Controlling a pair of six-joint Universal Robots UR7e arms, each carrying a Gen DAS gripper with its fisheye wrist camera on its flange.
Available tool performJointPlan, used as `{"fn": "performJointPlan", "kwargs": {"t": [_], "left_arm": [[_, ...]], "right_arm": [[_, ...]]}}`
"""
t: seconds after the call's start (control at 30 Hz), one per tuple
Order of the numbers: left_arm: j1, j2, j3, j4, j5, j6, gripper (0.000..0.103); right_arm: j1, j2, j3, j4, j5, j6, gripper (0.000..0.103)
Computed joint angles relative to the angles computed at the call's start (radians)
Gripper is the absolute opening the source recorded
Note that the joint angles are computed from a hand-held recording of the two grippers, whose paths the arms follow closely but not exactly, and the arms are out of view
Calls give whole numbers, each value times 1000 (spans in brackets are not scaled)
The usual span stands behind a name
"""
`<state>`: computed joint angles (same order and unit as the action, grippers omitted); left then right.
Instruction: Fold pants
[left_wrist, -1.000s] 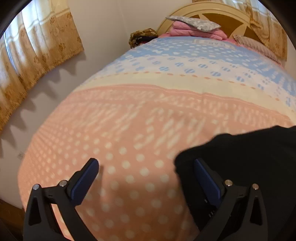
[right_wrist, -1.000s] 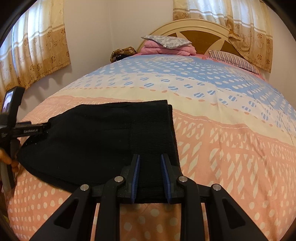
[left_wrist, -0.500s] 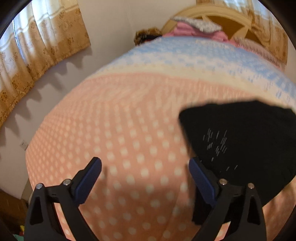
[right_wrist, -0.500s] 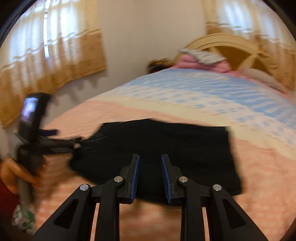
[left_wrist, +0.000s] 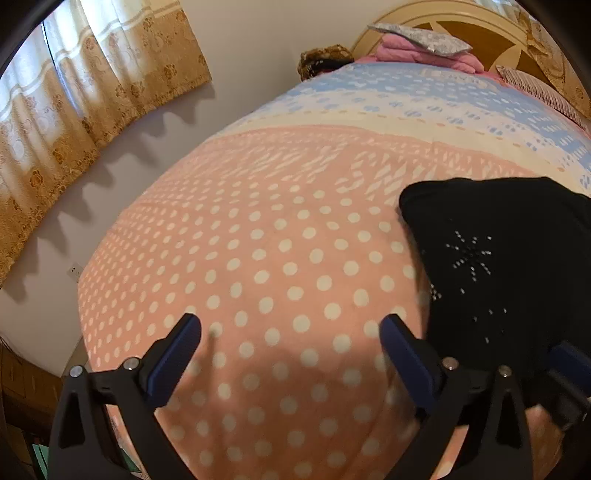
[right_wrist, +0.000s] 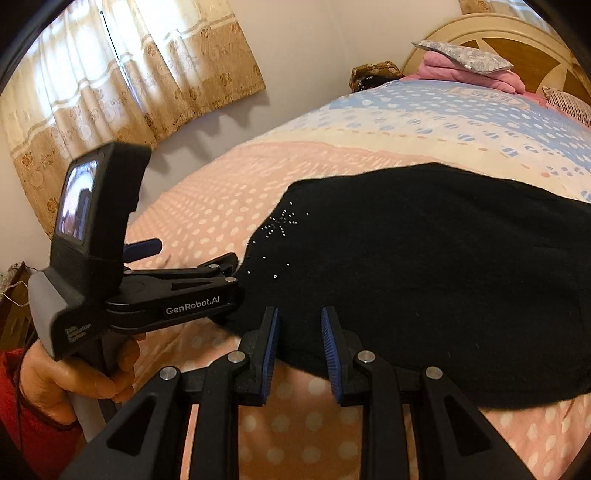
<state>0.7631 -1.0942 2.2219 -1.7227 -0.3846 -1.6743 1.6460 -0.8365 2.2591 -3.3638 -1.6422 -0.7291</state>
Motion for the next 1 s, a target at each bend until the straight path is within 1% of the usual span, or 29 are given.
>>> {"fn": "performJointPlan", "kwargs": {"t": [0.1, 0.13, 0.2, 0.23, 0.27, 0.33, 0.4, 0.43, 0.47, 0.53, 0.6, 0.67, 0.7, 0.73, 0.77, 0.8, 0.9, 1.0], "left_arm": [[-50, -7, 29, -9, 1, -21, 100], [-70, -6, 37, -16, 6, -26, 100], [-101, -6, 52, -53, 13, -18, 100], [-120, -5, 68, -110, 17, 8, 100], [-128, -2, 76, -156, 18, 35, 100], [-155, 10, 89, -226, 6, 63, 100], [-176, 25, 106, -303, -1, 95, 100], [-190, 36, 115, -344, -9, 112, 100], [-201, 47, 116, -358, -15, 112, 100], [-221, 73, 117, -381, -27, 111, 100], [-234, 96, 111, -398, -55, 105, 100], [-239, 116, 119, -484, -93, 153, 100], [-241, 130, 121, -536, -118, 197, 100], [-246, 139, 118, -549, -132, 216, 100], [-251, 146, 112, -545, -142, 223, 100], [-257, 156, 102, -532, -156, 224, 100], [-258, 177, 81, -531, -190, 260, 100], [-254, 192, 63, -494, -181, 241, 100]], "right_arm": [[-18, -54, 45, -24, 39, 10, 26], [-21, -69, 63, -54, 40, 6, 26], [-28, -89, 95, -143, 19, -4, 26], [-39, -104, 107, -184, 3, -4, 26], [-47, -116, 111, -194, -9, 1, 26], [-81, -153, 114, -200, -37, 28, 26], [-116, -184, 113, -187, -44, 65, 26], [-139, -211, 115, -157, -39, 92, 26], [-159, -236, 120, -132, -23, 118, 26], [-190, -275, 139, -120, 2, 143, 26], [-200, -304, 159, -114, 1, 154, 26], [-201, -329, 180, -98, -9, 171, 27], [-197, -340, 188, -87, -21, 179, 34], [-193, -350, 199, -81, -39, 187, 38], [-190, -362, 212, -77, -55, 192, 46], [-193, -376, 227, -78, -58, 192, 49], [-188, -398, 262, -100, -82, 185, 49], [-168, -387, 281, -166, -136, 169, 50]]}}
